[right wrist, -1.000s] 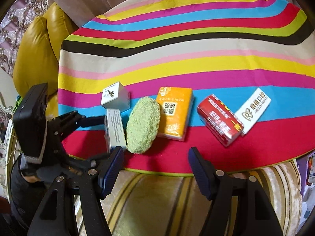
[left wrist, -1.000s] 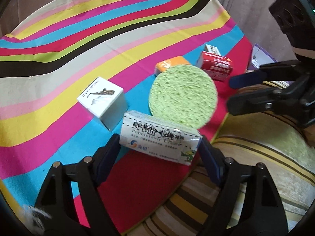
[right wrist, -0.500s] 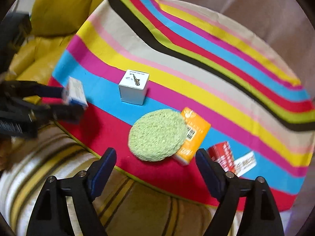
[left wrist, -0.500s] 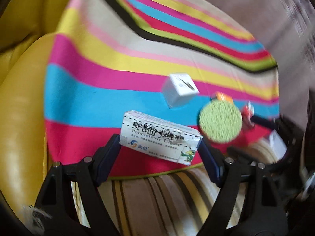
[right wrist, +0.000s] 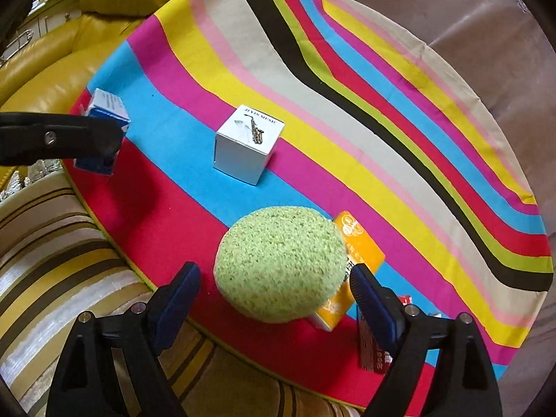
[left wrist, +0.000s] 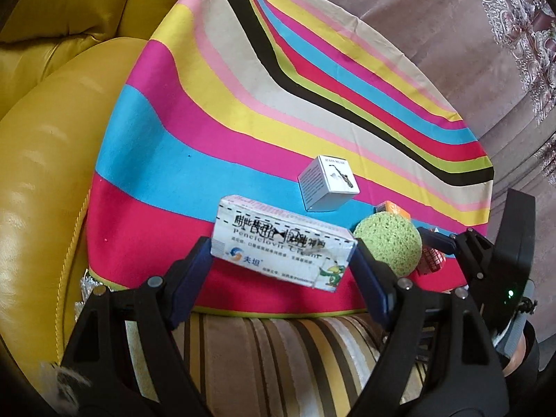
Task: Organize objects
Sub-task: 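Grasp the white Penciclovir box with the left gripper while the right gripper grasps the green sponge, then lift the Penciclovir box and green sponge and carry both toward the purple box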
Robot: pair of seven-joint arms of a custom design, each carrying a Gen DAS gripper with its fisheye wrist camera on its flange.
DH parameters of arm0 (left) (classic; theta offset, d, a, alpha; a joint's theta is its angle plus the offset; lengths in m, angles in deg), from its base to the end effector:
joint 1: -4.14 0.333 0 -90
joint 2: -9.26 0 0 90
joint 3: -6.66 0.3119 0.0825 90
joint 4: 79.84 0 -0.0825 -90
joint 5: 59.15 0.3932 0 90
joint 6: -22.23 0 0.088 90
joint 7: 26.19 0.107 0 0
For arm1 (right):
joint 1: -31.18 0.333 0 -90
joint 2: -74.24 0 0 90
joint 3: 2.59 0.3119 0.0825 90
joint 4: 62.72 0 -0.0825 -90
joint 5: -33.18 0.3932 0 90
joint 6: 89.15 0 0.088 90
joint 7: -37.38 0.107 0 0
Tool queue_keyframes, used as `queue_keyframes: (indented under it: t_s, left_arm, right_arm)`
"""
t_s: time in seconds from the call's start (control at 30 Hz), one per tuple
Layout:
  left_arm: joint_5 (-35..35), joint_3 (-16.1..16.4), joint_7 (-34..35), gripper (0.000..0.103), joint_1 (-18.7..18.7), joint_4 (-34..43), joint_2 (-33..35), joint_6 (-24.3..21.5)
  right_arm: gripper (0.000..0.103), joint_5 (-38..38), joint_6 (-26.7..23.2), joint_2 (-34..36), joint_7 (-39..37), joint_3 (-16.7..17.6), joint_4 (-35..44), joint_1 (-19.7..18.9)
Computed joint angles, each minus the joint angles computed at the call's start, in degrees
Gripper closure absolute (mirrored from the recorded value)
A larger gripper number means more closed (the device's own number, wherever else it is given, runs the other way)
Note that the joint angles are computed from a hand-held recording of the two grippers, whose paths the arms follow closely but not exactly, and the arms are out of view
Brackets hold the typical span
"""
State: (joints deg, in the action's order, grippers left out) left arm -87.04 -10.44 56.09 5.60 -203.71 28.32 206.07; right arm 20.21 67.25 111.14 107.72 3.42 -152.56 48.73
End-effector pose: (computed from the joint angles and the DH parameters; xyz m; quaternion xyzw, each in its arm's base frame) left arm 0.6014 -0.1144 0.3112 -0.7827 0.5127 -0.3410 0.0908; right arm 0.6868 0.2929 0.3161 -0.9115 0.3177 -0.2073 0.1592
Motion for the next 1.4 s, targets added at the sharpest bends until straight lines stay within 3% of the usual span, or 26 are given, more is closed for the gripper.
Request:
queue_keyframes:
  t_s: [0.17, 0.3, 0.67, 0.87, 0.97, 1.4]
  left_arm:
    - [-0.2, -0.3, 0.0, 0.022, 0.3, -0.9, -0.5, 0.4]
    - [0.7, 1.9, -1.1, 0.022, -1.9, -0.6, -0.4, 0.3]
    - [3.3, 7.9, -6.0, 0.022, -8.7, -1.5, -1.5, 1.5]
    - [6.5, 15.7, -10.0, 0.022, -17.1, -1.7, -2.3, 0.8]
    - [8.4, 18.1, -11.9, 0.022, -19.8, -1.5, -2.5, 0.3]
    - [15.4, 18.5, -15.6, 0.022, -22.8, 2.2, -1.1, -2.3]
  right_arm:
    - [0.016, 0.2, -2.7, 2.4, 0.0, -0.3, 3.7, 0.4]
    - [0.022, 0.3, -2.9, 3.2, -0.1, -0.5, 4.7, 0.5]
    - [0.023, 5.2, 0.5, 1.7, -3.5, 2.9, 2.5, -3.2]
    - [0.023, 10.1, 1.4, -1.0, -4.7, 5.1, -0.7, -5.8]
    - [0.023, 12.1, 2.7, -3.1, -5.2, 5.9, -3.5, -7.1]
    - [0.023, 22.4, 7.0, -11.8, -7.5, 8.8, -14.8, -13.6]
